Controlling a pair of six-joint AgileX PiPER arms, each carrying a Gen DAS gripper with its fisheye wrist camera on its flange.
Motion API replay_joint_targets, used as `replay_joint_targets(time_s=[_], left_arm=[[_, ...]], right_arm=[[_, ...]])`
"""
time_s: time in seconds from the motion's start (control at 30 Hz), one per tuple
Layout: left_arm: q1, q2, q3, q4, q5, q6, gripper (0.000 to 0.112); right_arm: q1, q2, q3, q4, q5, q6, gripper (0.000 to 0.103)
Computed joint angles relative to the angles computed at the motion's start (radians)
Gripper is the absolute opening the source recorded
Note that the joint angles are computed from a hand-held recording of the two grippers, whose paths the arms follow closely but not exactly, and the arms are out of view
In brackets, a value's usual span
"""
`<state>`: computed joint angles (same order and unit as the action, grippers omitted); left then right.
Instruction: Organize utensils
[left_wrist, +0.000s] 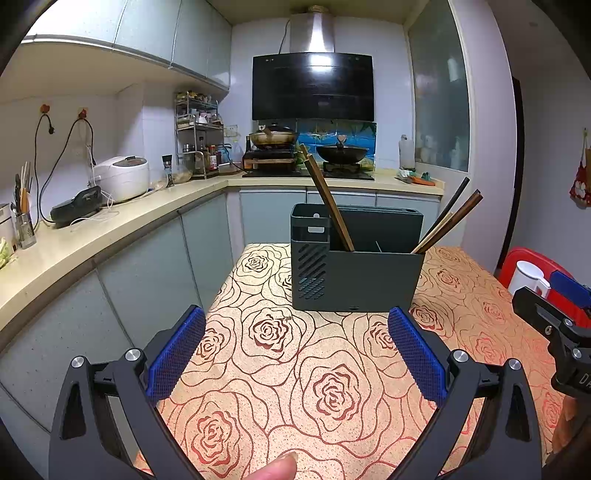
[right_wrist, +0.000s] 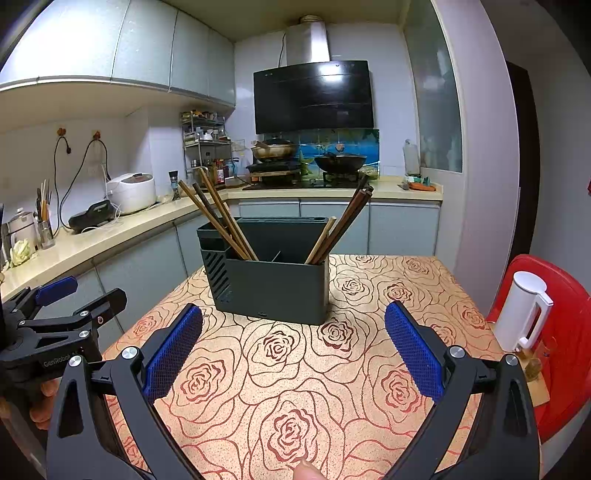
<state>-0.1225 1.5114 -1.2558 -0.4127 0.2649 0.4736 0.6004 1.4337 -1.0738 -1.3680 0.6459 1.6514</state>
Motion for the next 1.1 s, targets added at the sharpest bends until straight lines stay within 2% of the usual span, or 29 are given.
replay_joint_targets(time_s=[1.1], left_arm=[[0.001, 0.009, -0.006, 0.004, 0.01, -0.004, 0.096]], right_arm=[[-0.005, 0.007, -0.007, 0.009, -0.007, -0.008, 0.096]])
